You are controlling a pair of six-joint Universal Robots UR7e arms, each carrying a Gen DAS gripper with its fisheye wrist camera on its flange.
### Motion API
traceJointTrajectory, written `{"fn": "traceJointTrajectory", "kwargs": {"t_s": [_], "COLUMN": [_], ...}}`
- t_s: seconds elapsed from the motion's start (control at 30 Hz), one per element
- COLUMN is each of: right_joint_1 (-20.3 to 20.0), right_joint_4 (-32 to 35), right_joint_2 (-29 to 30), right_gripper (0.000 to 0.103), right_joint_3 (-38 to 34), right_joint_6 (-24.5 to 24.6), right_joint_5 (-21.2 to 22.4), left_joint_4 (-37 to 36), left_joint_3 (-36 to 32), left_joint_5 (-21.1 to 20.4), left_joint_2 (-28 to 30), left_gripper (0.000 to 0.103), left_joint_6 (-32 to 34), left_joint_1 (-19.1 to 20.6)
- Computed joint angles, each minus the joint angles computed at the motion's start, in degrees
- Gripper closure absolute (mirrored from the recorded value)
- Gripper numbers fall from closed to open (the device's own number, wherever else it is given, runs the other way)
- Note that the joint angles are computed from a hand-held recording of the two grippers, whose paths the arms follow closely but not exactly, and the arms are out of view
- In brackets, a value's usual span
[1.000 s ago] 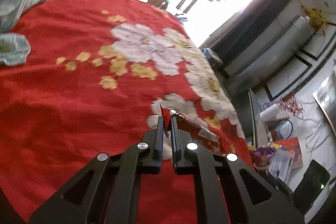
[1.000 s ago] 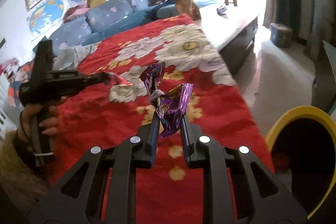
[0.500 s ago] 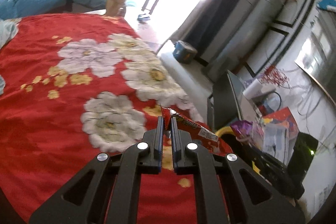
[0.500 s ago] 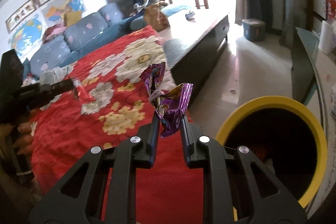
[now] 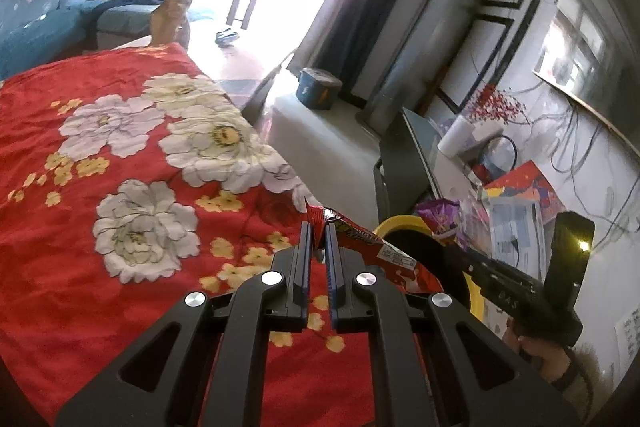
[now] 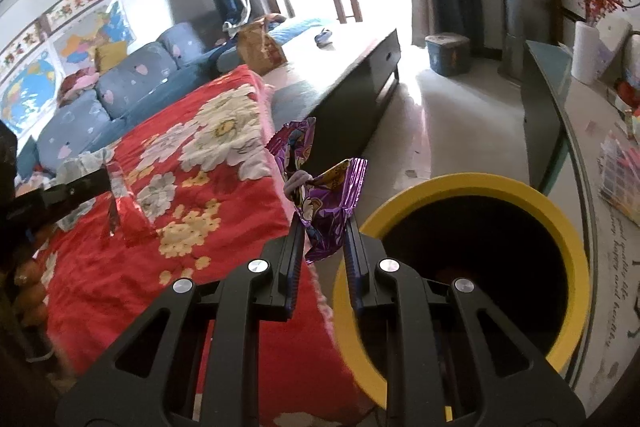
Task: Collect trash
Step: 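Carry the snack bar wrapper in left tool and purple wrapper in right tool over the bin, then open left tool over the bin while right tool opens, dropping both wrappers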
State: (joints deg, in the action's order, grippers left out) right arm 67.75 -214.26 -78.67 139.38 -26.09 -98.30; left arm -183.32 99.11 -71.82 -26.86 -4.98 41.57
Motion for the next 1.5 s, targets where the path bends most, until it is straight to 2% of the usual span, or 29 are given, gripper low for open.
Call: {"fn": "traceJointTrajectory", "kwargs": {"t_s": [0.6,1.03,1.37,1.47,1.5], "right_joint_1": [-5.6,-12.8,-16.8,-17.4,-17.6], "right_joint_4": [-0.9,1.9,5.6,6.9,7.1], "right_joint_2": [-4.6,-9.6,-11.4,-11.7,-11.9], "right_gripper": [0.089,0.089,0.088,0.086,0.083], "right_joint_3": [2.4,4.3,4.6,4.6,4.7], "right_joint_6": [3.4,6.7,7.8,8.3,8.5], "right_joint_5": [-0.4,3.2,5.3,5.8,6.0], "left_joint_4": [2.0,4.3,9.0,10.5,11.1], "left_joint_3": [-1.8,-5.3,-10.1,-12.1,-12.7], "left_joint_5": [-1.2,-2.4,-2.1,-1.7,-1.8], "left_joint_2": [4.1,9.4,13.7,15.1,15.6], "left_gripper": [0.096,0.096,0.096,0.096,0.096], "left_joint_6": [4.0,7.4,8.6,8.9,9.0], "left_joint_1": [-5.1,-9.0,-9.6,-9.6,-9.6]}}
